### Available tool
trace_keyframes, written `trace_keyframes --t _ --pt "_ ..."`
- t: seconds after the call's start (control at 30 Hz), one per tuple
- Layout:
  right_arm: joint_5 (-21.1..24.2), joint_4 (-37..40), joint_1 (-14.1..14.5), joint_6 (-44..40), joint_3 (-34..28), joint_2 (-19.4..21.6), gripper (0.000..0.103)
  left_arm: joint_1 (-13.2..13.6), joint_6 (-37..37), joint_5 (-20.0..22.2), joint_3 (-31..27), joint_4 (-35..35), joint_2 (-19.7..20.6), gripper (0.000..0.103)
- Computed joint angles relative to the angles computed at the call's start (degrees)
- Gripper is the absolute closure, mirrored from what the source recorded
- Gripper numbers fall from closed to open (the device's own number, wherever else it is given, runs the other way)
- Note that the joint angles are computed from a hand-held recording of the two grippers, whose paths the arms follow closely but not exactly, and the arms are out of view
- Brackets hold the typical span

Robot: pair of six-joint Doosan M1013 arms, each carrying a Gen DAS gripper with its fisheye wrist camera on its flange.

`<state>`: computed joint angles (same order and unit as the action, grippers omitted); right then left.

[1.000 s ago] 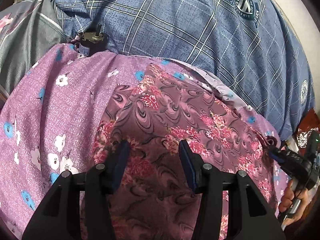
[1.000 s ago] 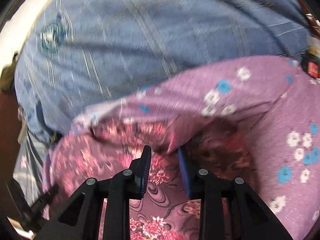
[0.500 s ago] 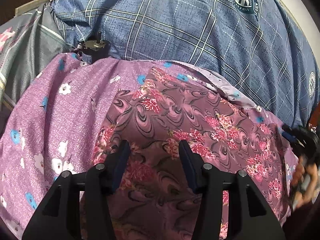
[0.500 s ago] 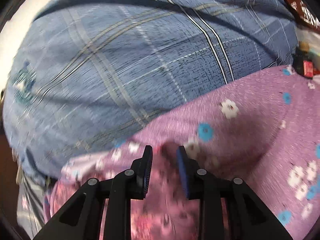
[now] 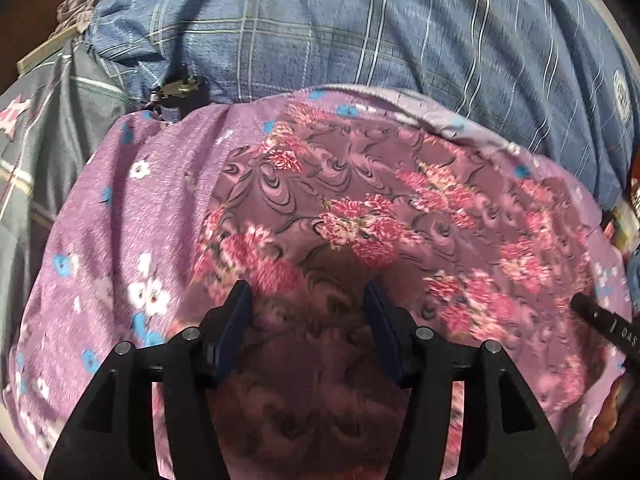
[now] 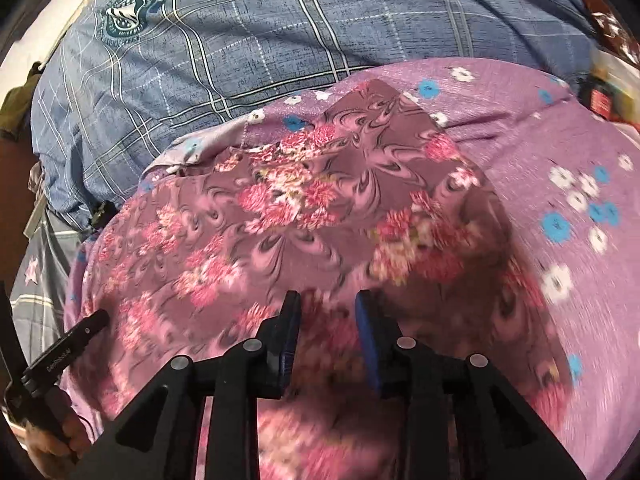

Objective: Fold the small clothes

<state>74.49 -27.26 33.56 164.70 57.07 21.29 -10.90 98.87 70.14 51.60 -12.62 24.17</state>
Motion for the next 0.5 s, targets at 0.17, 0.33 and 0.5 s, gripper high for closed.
trace_keyframes --t 0.17,0.33,0.5 --pt "-3.9 -4.1 3.3 2.3 1.2 -1.2 0.065 0.6 3.0 0.7 1.4 -1.4 -1.3 0.043" --pt "-0.6 -0.6 3.6 -1.9 -1.0 1.3 0.063 -1.4 7.7 -0.4 4.1 5.9 -2.2 0.042" --pt "-1.6 -6.0 6.3 2.2 -0.6 0.0 0.063 0.3 7.0 -3.1 7.0 1.1 -5.5 0.042"
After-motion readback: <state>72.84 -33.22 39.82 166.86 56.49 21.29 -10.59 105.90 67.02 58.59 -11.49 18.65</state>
